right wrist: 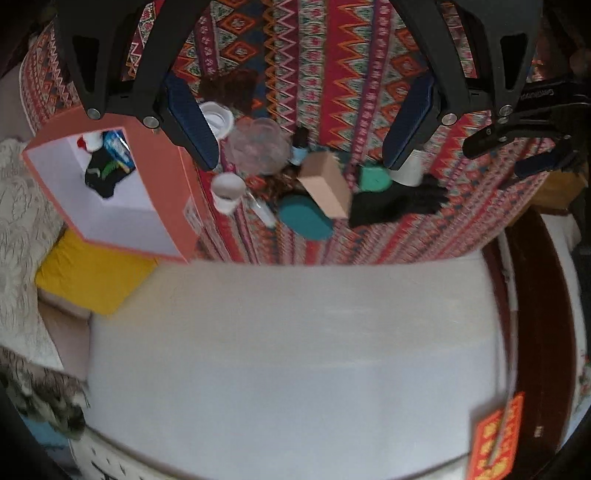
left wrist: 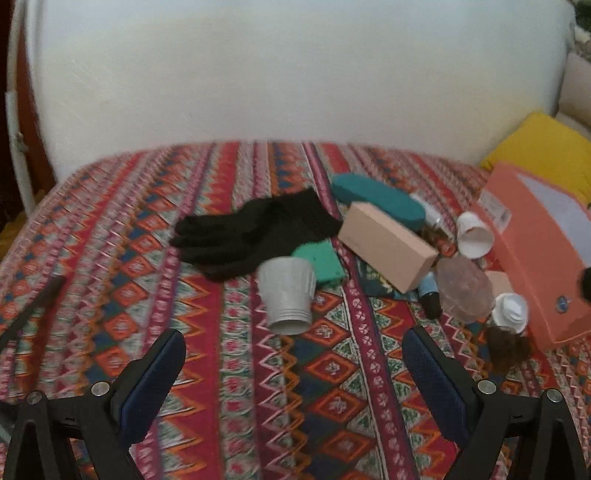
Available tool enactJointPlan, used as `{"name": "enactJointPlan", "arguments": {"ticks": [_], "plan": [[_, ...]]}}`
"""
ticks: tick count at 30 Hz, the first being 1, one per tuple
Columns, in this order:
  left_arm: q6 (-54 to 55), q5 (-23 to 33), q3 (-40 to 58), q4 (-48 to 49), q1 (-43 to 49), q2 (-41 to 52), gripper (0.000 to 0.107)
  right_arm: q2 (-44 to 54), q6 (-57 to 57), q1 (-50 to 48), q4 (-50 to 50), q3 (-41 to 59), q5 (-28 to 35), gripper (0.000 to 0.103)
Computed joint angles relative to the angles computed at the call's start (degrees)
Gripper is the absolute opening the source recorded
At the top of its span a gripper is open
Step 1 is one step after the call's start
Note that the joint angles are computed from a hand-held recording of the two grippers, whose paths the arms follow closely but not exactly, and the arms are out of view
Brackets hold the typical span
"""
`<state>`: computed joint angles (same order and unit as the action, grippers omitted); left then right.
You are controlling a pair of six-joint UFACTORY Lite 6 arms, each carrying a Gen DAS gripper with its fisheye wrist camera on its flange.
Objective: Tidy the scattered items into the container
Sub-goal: 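Grasp the grey ribbed cup with the left tool while the right grasps the pale pink box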
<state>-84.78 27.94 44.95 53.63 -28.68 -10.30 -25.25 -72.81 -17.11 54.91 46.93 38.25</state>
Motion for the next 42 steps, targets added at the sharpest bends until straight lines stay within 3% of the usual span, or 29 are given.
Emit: {"name": "enactJointPlan", "arguments": {"ticks": [4,8,12,14,15,16,19,24,26,30,33,35,37,42], "plan": [[-0.7,-6.2,5.8,0.7,4.8,12.6,0.098,8.0,-2.9,-3.2,2.4,3.7,-0.2,0.092],[-4.2,-5.7,14.0,4.7,6.3,24.8,0.097,11.8,-4.2,-3.6,3.2,5.5,-1.1,0.092],[-1.4,-7.5,20.8,2.7,8.7,33.2,0.097,13.8,-4.2,-1.7,2.6,5.8,-3.1,0.092],[1.3,-8.8,23.6,0.8,9.9,36.4,0.089,14.5,-4.1,-0.8,2.2,5.8,-3.6,0.092],[3.1,-10.3,23.6,0.0,10.5,36.4,0.06,15.0,-4.0,-0.4,2.0,5.9,-3.7,0.092],[5.1,-11.7,23.5,-1.1,11.1,36.5,0.056,15.3,-4.0,0.0,2.1,5.9,-3.7,0.092],[7.0,-11.7,20.4,-0.9,10.4,32.6,0.056,18.0,-2.7,1.3,1.6,8.1,-2.0,0.092],[7.2,-9.8,1.6,-1.3,8.2,9.2,0.056,33.4,6.8,8.8,-3.1,22.8,6.1,0.093],[7.0,-6.3,-3.8,-2.0,5.9,0.7,0.056,40.6,10.6,13.8,-6.7,28.7,3.6,0.092],[13.8,-7.0,-7.3,-7.8,8.6,-6.4,0.056,53.0,18.0,20.4,-15.0,38.8,-6.5,0.092],[17.1,-7.7,-6.7,-9.9,10.2,-6.9,0.056,63.0,21.1,20.7,-17.5,48.8,-3.3,0.091],[17.5,-7.9,-6.4,-9.8,10.7,-6.7,0.056,69.4,21.6,20.1,-17.5,55.7,1.8,0.077],[18.0,-8.5,-6.4,-10.7,11.0,-6.2,0.056,68.1,14.0,19.8,-13.2,53.7,2.6,0.038],[14.9,-7.2,-6.7,-8.8,8.5,-6.8,0.057,49.8,5.2,21.9,-8.3,34.1,-2.7,0.038]]}}
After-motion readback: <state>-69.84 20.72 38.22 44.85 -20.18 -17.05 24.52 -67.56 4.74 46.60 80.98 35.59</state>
